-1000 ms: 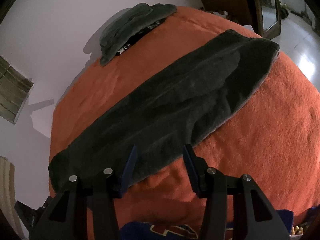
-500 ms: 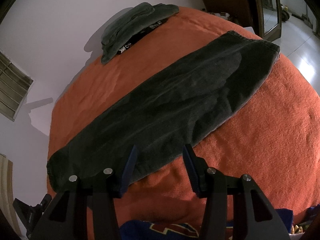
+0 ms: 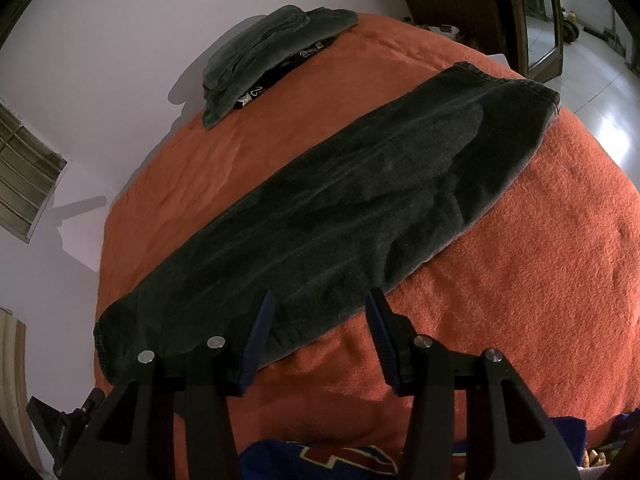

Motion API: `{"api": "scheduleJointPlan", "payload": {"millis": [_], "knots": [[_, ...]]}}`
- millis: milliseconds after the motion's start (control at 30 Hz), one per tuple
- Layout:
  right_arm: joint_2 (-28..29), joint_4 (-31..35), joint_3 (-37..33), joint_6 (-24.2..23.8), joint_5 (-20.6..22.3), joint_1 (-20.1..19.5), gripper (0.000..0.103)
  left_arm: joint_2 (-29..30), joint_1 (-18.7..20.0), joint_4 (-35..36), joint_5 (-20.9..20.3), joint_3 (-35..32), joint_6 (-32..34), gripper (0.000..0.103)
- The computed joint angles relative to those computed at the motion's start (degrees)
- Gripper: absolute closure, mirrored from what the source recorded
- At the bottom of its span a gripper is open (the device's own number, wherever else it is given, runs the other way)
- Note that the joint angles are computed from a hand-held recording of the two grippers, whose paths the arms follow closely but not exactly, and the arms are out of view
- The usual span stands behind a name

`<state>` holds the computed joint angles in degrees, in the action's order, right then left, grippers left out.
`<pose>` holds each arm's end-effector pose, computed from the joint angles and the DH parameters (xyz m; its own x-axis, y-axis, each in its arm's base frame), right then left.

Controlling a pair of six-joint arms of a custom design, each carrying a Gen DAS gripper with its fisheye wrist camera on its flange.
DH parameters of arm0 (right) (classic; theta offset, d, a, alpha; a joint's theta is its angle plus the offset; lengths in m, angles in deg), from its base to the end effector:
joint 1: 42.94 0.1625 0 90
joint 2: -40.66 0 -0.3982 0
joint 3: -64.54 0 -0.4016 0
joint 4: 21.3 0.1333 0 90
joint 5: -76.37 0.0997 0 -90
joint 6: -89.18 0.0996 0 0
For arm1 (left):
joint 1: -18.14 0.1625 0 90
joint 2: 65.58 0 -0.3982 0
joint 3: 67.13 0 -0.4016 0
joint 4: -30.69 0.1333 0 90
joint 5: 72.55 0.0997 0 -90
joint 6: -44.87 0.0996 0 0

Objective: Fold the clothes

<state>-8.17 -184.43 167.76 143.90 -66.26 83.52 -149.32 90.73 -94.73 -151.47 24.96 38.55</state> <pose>0.4059 -0.4583 0.1105 -0.8290 0.5320 0.1724 0.1973 0.5667 -0.7999 -0.0263 -0.5933 0.4583 -0.9860 0.1154 -0.1200 0.1588 0.8676 -0.4712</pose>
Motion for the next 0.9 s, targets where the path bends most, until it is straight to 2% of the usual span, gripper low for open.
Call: {"api": "scheduleJointPlan", "payload": {"millis": [900], "knots": [[0.5, 1.1, -0.9, 0.8, -0.6, 0.5, 0.056, 0.3, 0.4, 0.8, -0.9, -0.6, 0.5, 0.026]]}}
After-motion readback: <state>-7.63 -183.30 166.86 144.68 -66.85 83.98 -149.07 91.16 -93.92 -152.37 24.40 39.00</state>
